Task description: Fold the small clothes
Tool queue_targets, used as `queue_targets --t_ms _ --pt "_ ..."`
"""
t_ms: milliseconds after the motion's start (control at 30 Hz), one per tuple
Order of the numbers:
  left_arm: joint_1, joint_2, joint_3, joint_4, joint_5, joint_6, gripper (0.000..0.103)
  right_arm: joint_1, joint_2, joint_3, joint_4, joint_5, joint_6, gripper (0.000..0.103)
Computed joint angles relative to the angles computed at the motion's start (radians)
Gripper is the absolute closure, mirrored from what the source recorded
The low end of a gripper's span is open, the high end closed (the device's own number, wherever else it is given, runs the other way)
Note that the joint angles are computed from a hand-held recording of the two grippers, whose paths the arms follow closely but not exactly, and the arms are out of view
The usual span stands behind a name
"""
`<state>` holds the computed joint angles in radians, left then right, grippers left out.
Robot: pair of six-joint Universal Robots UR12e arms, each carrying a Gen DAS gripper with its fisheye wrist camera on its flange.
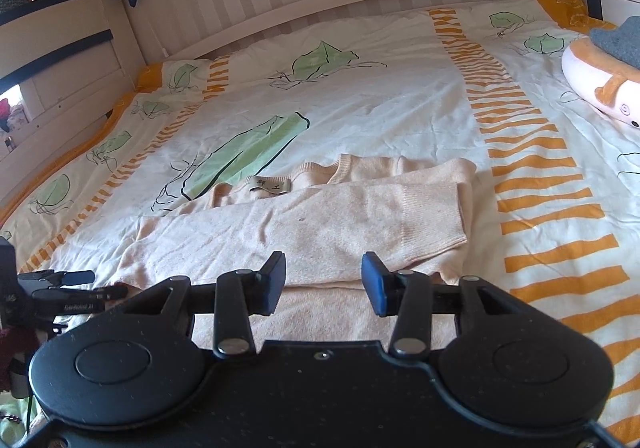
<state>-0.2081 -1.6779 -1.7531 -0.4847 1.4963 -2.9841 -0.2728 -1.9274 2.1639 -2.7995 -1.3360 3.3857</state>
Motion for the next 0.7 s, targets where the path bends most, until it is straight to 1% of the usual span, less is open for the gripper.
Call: queue_targets --t_ms 33,67,167,267,367,600,700 --pt "0.018 0.004 -0.006 -0.004 -0.035 -0.049 0.013 0.001 0.000 0.000 0.002 -0.001 0.000 0.050" --pt "0.030 0.009 -0.015 0.000 -0.056 -0.067 0.012 0.000 0.000 0.000 0.004 0.001 0.000 0.050" --pt "0.031 0.019 -0.023 -0.001 -0.041 -0.038 0.011 0.001 0.001 0.001 0.008 0.002 -0.003 0.050" --pt "0.035 0.024 -0.024 -0.013 -0.040 -0.081 0.010 0.003 0.007 -0.001 0.006 -0.005 -0.006 0.050" --pt "0.031 0.024 -0.026 -0.011 -0.026 -0.096 0.008 0.003 0.012 -0.003 0.001 -0.006 -0.003 0.050" --pt "0.055 0.026 -0.023 -0.032 -0.080 -0.148 0.008 0.002 0.032 -0.016 -0.012 -0.013 -0.025 0.049" --pt "0.055 0.024 -0.022 -0.033 -0.081 -0.137 0.008 0.000 0.047 -0.026 -0.013 -0.016 -0.028 0.049"
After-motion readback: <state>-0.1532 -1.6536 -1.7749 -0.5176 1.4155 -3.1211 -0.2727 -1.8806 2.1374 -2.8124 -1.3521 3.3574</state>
